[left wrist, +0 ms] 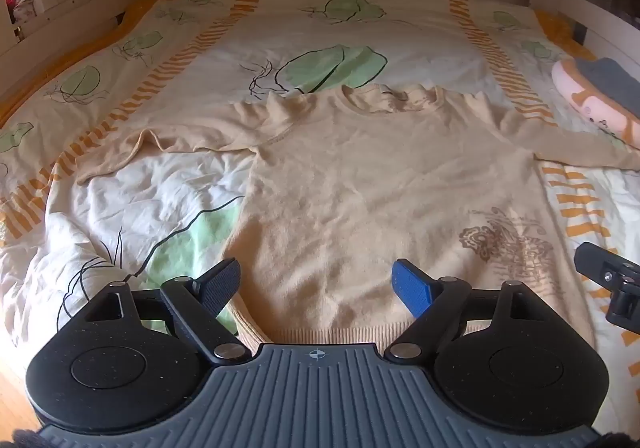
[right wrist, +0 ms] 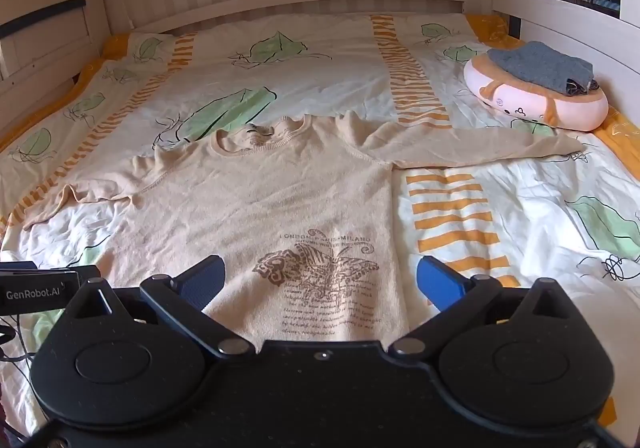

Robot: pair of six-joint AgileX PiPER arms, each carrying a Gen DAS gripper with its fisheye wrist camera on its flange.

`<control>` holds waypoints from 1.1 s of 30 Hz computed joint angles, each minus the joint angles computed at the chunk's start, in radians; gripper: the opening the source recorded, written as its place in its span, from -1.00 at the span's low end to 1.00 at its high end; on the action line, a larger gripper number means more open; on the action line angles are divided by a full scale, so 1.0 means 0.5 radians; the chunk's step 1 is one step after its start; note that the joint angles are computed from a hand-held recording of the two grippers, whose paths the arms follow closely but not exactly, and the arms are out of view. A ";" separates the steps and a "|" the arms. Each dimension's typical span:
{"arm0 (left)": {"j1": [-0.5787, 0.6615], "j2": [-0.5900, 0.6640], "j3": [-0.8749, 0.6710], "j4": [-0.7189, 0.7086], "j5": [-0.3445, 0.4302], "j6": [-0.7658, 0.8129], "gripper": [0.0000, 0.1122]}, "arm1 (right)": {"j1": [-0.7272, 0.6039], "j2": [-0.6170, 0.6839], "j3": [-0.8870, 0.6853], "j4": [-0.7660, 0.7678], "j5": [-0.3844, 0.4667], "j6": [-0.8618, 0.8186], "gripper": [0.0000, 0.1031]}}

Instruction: Fold small clothes

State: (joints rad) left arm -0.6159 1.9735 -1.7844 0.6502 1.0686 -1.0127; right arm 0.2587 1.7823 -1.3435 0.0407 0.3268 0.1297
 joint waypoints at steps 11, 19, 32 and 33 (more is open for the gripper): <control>0.011 -0.001 0.007 -0.037 0.007 0.029 0.47 | 0.014 0.002 -0.030 -0.010 0.065 -0.007 0.97; 0.020 -0.006 0.006 -0.045 0.016 0.041 0.47 | 0.019 0.056 -0.089 -0.003 0.114 -0.040 0.97; 0.028 0.015 -0.020 -0.064 0.041 0.064 0.47 | 0.018 0.074 -0.098 -0.015 0.150 -0.025 0.97; 0.027 0.013 -0.010 -0.061 0.037 0.059 0.47 | 0.017 0.075 -0.098 -0.014 0.154 -0.026 0.97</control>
